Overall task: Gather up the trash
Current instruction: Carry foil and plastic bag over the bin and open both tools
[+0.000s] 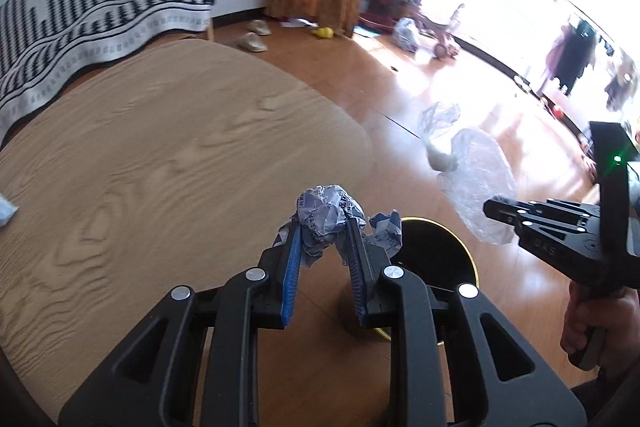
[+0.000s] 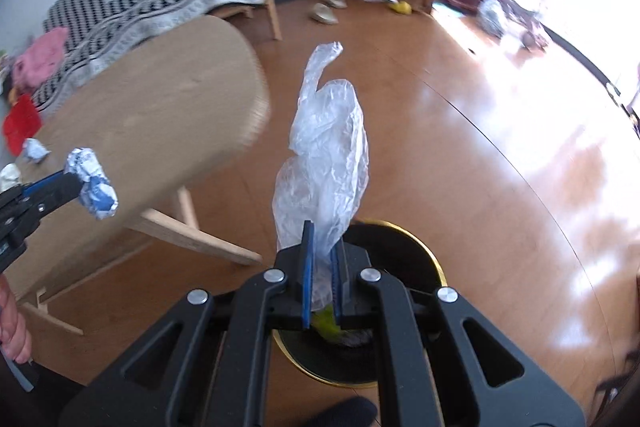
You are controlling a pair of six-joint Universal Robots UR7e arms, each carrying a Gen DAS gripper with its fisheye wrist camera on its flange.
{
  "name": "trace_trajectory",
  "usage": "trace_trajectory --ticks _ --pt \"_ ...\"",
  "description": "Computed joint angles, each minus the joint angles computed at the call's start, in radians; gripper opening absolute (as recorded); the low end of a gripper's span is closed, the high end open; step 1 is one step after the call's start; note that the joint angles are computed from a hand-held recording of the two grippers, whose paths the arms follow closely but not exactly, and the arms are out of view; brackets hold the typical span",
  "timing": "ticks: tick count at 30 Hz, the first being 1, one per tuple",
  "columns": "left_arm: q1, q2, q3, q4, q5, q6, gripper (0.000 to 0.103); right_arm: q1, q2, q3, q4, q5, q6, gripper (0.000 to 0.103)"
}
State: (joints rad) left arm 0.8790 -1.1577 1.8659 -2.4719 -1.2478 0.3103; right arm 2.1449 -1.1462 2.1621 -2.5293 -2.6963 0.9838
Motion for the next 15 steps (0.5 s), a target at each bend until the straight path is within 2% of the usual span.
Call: trace_trajectory --ticks 3,7,11,15 --pt "-0.023 0.015 0.021 -0.005 -0.010 0.006 0.022 -0.023 -0.050 0.057 0.056 0.034 0.059 0.008" --pt "-0.049 0.039 0.048 -0.020 -0.008 0.018 0.022 -0.069 -0.091 0.116 0.113 0.118 0.110 0.008" --pt "-0.065 0.063 0.057 -0.022 -0.002 0.007 0.022 -0.116 -0.097 0.149 0.083 0.195 0.105 0.008" --pt "-0.069 0.076 0.060 -0.023 0.003 0.006 0.022 -0.142 -0.091 0.151 0.068 0.224 0.090 0.008"
